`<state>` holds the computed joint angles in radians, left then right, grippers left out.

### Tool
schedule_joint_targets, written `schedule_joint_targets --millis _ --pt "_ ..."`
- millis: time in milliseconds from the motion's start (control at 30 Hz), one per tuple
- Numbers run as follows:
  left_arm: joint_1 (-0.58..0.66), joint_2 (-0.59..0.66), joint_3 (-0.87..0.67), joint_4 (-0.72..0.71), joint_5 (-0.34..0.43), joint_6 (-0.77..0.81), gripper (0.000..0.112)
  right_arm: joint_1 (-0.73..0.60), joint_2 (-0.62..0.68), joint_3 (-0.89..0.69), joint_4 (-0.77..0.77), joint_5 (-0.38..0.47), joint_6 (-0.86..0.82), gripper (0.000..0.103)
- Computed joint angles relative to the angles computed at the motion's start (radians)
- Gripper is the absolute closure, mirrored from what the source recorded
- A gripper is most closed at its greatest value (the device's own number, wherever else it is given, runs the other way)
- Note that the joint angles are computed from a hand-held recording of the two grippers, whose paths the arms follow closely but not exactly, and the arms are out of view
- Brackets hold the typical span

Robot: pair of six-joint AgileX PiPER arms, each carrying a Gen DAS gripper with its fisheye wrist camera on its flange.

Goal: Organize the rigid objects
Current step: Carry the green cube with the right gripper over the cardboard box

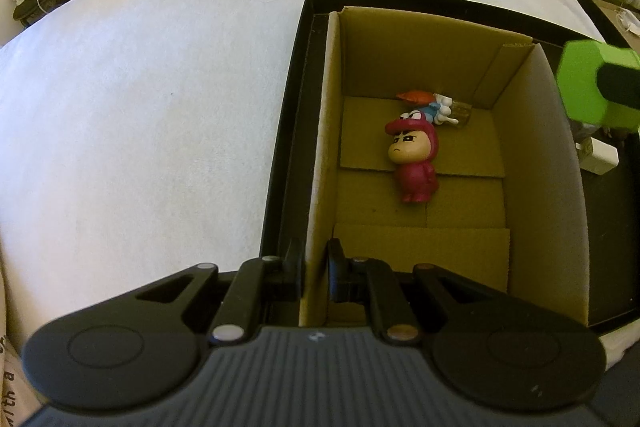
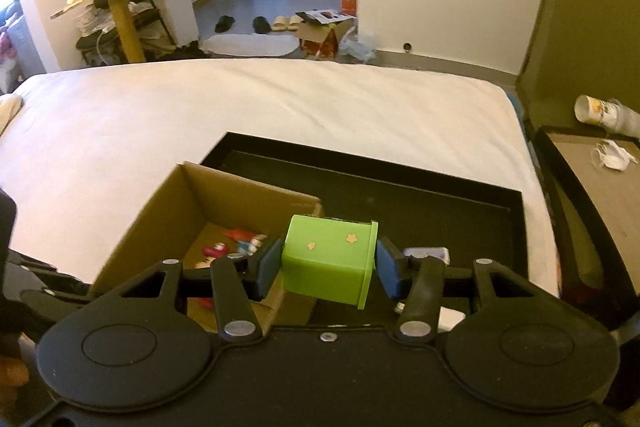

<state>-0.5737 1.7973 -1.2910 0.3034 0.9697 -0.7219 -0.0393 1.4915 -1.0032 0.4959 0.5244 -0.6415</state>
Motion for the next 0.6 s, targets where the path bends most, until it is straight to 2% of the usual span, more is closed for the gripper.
schedule_joint_targets --millis 333,600 --pt "0.014 -0.002 0.004 -0.016 -0.01 0.017 0.101 0.088 0.031 -0.046 -0.014 -0.014 0.048 0.053" --pt "0.025 -0.005 0.01 -0.032 -0.025 0.029 0.102 0.151 0.066 -0.051 -0.082 -0.02 0.076 0.053"
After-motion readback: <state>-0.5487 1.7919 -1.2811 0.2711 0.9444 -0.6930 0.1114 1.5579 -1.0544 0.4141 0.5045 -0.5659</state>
